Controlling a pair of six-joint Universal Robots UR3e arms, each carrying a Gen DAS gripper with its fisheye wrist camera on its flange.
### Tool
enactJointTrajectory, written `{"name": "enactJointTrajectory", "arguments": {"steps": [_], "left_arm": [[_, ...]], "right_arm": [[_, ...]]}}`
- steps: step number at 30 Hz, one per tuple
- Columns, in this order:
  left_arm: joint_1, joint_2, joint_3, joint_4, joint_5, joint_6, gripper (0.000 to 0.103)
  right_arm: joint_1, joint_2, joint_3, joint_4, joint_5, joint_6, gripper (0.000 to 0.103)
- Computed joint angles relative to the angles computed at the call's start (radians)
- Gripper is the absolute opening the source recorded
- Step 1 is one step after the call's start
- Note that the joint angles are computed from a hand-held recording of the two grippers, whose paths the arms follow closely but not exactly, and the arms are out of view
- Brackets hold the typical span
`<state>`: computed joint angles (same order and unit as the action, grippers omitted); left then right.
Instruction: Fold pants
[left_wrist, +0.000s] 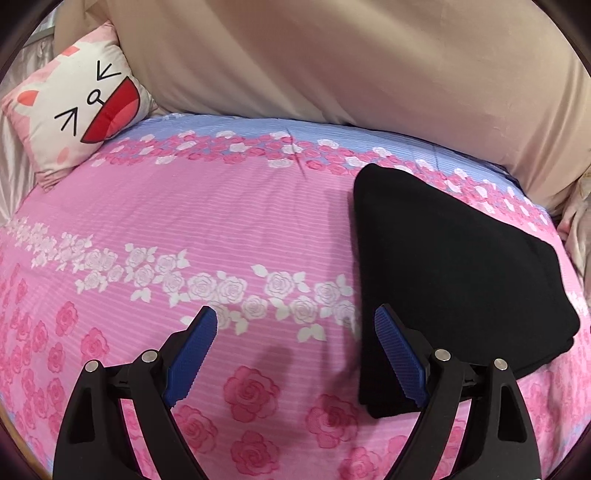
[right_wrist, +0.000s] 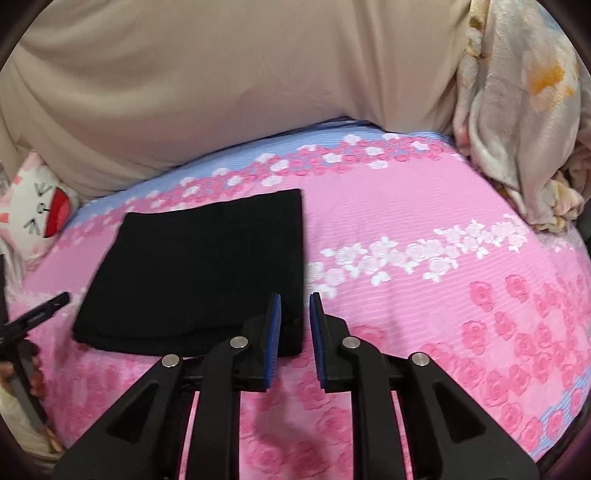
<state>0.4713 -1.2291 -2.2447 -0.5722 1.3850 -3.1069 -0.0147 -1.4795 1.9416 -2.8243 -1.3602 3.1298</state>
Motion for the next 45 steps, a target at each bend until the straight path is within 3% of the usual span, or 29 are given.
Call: {"name": "enactJointTrajectory", "arguments": {"steps": [3, 6, 7, 9, 13, 18, 25, 30, 32, 33, 35, 39, 45], "left_arm": [[-0.036, -0.003, 0.004, 0.000, 0.006, -0.004, 0.085], [-0.080, -0.012, 0.004, 0.011, 0.033, -0.002, 0.085], [-0.093, -0.014, -0.003, 0.016, 0.045, 0.000, 0.085], [-0.101, -0.012, -0.011, 0.016, 0.059, 0.006, 0.085], [-0.047, 0.037, -0.027, -0.036, 0.018, 0.030, 0.085], [-0.028, 0.068, -0.037, -0.059, 0.012, 0.036, 0.085], [-0.124, 0.061, -0.028, -0.049, 0.095, 0.024, 0.085], [-0.149, 0.091, -0.028, -0.079, 0.098, 0.022, 0.085], [-0.134, 0.109, -0.025, -0.119, 0.061, 0.025, 0.085], [-0.128, 0.112, -0.026, -0.130, 0.044, 0.028, 0.085], [-0.151, 0.105, -0.029, -0.129, 0.052, 0.027, 0.085], [-0.228, 0.052, -0.032, -0.085, 0.111, 0.014, 0.085], [-0.210, 0.035, -0.001, -0.159, 0.068, 0.031, 0.085]], "right_arm": [[0.034, 0.056, -0.022, -0.008, 0.013, -0.007, 0.016], [0.065, 0.155, -0.060, 0.003, -0.047, -0.031, 0.013], [0.046, 0.162, -0.033, -0.030, -0.015, -0.033, 0.013], [0.009, 0.121, -0.007, -0.006, 0.043, -0.024, 0.013], [0.011, 0.002, 0.033, 0.015, -0.081, -0.037, 0.015], [-0.071, -0.102, 0.111, 0.044, -0.127, -0.020, 0.017], [-0.068, -0.086, 0.161, 0.030, -0.110, -0.008, 0.017], [-0.020, -0.055, 0.144, 0.040, -0.086, -0.010, 0.017], [-0.016, -0.048, 0.139, 0.051, -0.052, -0.018, 0.025], [0.008, -0.034, 0.132, 0.036, -0.087, -0.014, 0.051], [0.051, -0.016, 0.141, -0.031, -0.154, -0.010, 0.078], [0.085, 0.049, 0.089, -0.082, -0.164, -0.032, 0.076], [0.038, 0.176, -0.024, 0.013, -0.093, -0.015, 0.062]]}}
